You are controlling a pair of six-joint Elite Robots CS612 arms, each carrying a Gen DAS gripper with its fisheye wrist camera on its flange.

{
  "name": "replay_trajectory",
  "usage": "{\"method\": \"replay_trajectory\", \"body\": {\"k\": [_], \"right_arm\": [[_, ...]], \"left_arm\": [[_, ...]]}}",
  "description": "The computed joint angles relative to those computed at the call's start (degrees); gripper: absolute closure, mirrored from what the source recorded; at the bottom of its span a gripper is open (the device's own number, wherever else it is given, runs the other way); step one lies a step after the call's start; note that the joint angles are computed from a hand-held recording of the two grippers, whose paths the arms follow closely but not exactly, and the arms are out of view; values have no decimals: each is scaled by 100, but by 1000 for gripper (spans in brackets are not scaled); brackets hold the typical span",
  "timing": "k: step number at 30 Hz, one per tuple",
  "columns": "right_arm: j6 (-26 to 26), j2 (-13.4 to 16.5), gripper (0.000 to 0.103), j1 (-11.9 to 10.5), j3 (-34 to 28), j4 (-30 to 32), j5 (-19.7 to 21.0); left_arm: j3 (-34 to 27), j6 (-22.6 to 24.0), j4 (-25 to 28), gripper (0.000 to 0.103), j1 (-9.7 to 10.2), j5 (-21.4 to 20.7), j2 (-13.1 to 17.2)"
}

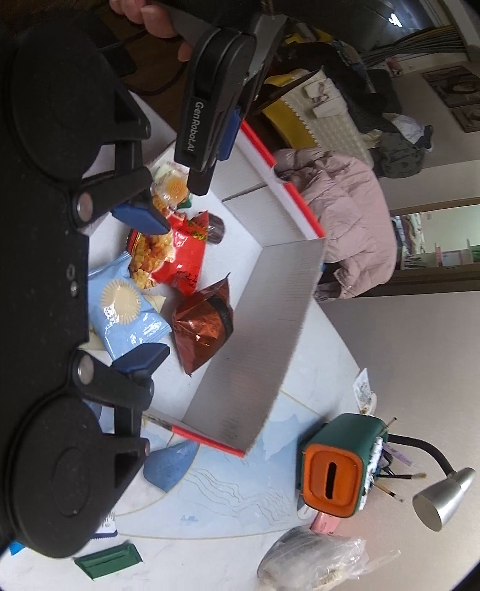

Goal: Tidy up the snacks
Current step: 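Open both grippers to drop the cookie packet and pastry into the box, then move both tools toward the blue chip bag and yellow snack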

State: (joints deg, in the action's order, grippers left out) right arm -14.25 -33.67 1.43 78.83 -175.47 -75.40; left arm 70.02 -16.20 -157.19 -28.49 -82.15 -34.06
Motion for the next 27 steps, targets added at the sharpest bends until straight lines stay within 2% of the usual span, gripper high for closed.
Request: {"method": "replay_trajectory", "body": {"k": [4, 13, 15, 17, 21, 27], "right_arm": [[162, -150, 27, -52, 244, -360, 87], [376, -470, 17, -228, 777, -1027, 234], [430, -531, 16, -272, 889, -1137, 212], [498, -594, 15, -330, 1014, -1252, 217], [583, -704, 7, -452, 1244, -1499, 205], [640, -836, 3, -677, 1557, -1806, 203]], "left_arm": [[224, 59, -363, 51, -58, -28, -146], [529, 53, -984, 47, -201, -182, -362], [589, 105, -1146, 39, -263, -104, -392], [639, 152, -1308, 35, -313, -79, -409], [603, 161, -1353, 35, -392, -164, -406], [480, 129, -1351, 33, -508, -349, -345]]}}
